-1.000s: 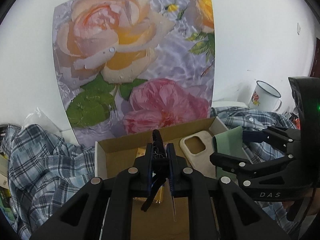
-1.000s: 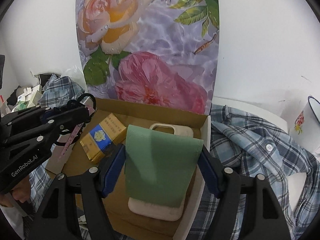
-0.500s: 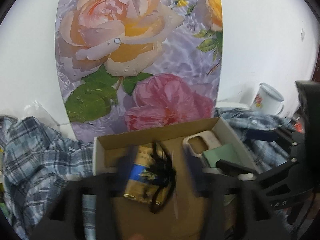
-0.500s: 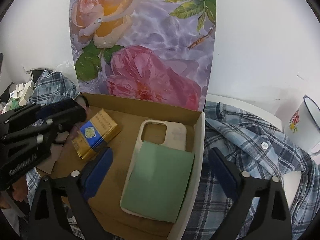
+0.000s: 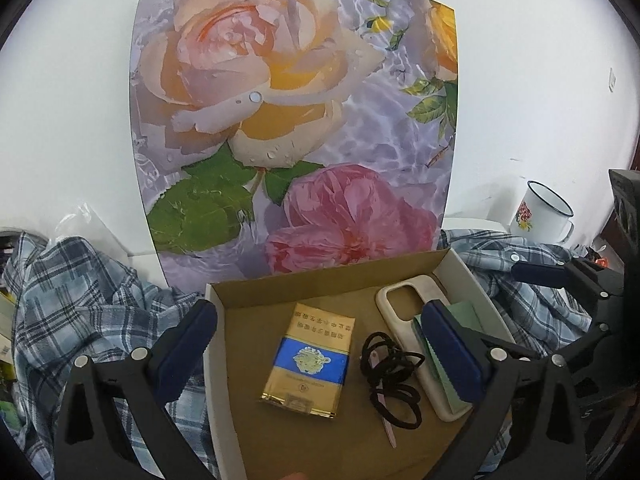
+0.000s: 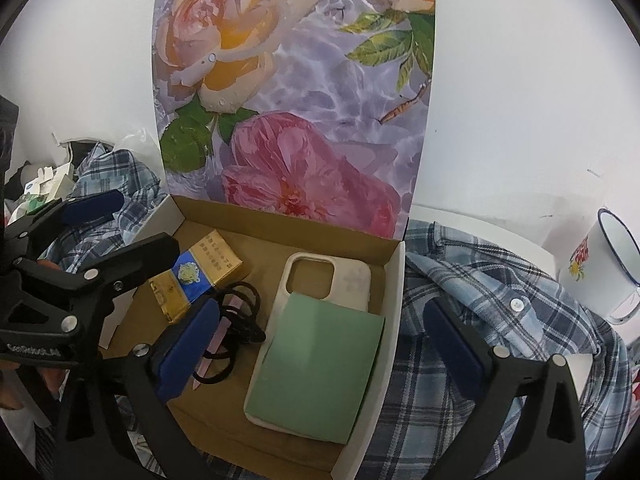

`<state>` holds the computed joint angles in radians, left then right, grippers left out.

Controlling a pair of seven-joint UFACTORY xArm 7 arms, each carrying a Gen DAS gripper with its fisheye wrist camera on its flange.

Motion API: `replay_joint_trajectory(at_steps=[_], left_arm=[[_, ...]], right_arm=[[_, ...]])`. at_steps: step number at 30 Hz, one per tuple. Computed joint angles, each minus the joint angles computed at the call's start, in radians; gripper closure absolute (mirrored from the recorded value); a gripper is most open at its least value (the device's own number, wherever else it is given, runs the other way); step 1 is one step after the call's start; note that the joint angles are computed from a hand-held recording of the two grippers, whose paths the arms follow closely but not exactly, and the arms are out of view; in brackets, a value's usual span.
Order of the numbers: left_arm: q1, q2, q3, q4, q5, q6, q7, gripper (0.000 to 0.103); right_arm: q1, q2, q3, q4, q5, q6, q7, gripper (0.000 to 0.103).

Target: Organize soft objects

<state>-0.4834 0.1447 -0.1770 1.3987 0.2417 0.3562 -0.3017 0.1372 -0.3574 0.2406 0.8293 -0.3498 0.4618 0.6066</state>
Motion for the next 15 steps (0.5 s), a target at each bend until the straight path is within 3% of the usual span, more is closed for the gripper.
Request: replay_joint_trajectory(at_steps=[15], left_arm=[[0.012, -0.042, -0.003, -0.007, -0.002, -0.009, 0.002, 0.0]], right_arm=[[-0.003, -0.067, 0.017, -0.015, -0.005, -0.023, 0.011, 0.001]])
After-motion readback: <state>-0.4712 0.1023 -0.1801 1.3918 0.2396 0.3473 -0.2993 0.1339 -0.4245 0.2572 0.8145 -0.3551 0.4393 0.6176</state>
